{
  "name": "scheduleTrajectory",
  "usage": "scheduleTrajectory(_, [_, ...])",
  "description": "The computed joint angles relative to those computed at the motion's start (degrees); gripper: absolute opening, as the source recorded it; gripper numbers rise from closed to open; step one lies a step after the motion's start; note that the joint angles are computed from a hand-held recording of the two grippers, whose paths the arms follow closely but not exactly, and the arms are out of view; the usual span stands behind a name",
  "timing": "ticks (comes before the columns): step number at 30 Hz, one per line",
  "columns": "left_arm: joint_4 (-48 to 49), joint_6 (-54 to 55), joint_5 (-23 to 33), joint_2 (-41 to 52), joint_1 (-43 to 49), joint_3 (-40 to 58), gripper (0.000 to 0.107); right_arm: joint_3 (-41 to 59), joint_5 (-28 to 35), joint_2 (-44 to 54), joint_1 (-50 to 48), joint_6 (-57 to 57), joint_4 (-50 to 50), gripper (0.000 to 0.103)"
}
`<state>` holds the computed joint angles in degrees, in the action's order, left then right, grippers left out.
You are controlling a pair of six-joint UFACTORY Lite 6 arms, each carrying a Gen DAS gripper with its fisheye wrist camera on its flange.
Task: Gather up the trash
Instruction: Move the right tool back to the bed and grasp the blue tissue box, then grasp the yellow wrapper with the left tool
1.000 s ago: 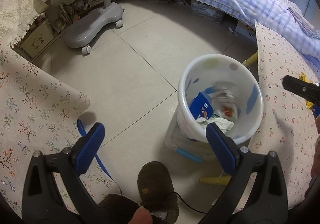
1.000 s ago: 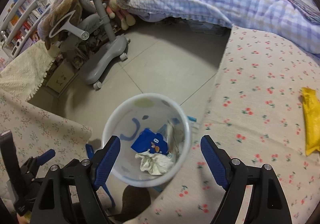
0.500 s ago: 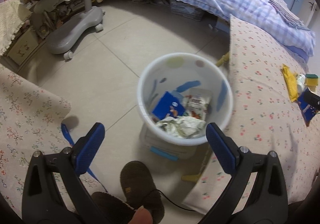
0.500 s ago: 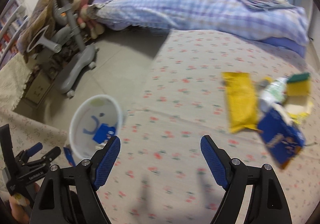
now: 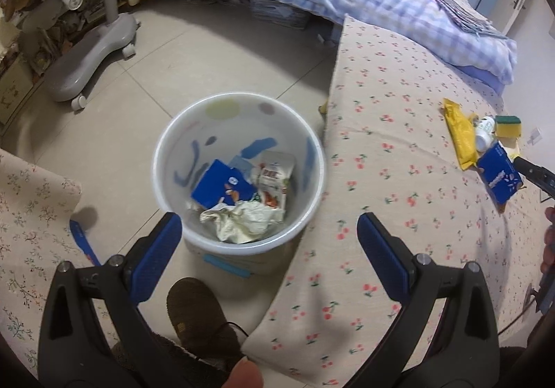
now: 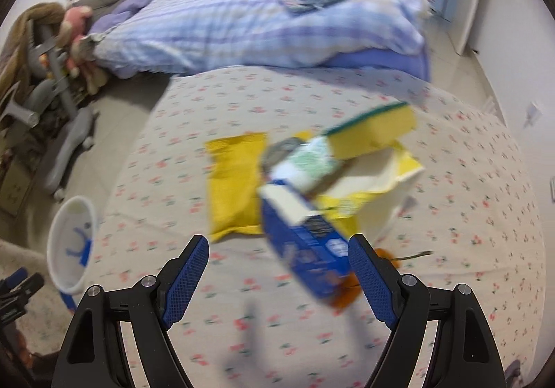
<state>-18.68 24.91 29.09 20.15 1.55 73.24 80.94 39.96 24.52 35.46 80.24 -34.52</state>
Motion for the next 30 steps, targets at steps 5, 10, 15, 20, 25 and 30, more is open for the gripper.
scheduleTrajectory(5, [1.16,-1.49,-0.12,-0.89,-2.33,-0.31,0.101,-7.15,-4.19,-3.84,-4.06,-0.50,0.58,0.083])
scheduleTrajectory(10, [1.66,-1.87,-0.35,-1.13,-3.58,-0.63,0.101,-8.85,-7.22,-3.90,-5.77,-2.44,1.87,0.078])
scheduleTrajectory(15, [3.06,-3.01,-0.63,-1.36,-4.97,-1.49,0.101,-7.51,-9.25,-1.01,-6.10,-5.37,3.80,0.053])
scheduleTrajectory(20, [3.46,-3.24,-0.34,-1.81,-6.42,-1.74,0.101,-8.70,-10.76,-2.74,-5.73,-7.38,5.60,0.025])
scheduleTrajectory(25, [5.08,-5.56,0.89,-1.43,-9.07,-0.30,0.101,-9.06,-8.79,-6.53,-2.85,-8.47,5.76,0.024])
scheduleTrajectory(30, [8.33,-10.48,2.50,0.80,-15.01,4.32,0.100,-14.32,-7.03,-15.99,-0.74,-3.02,1.77,0.024])
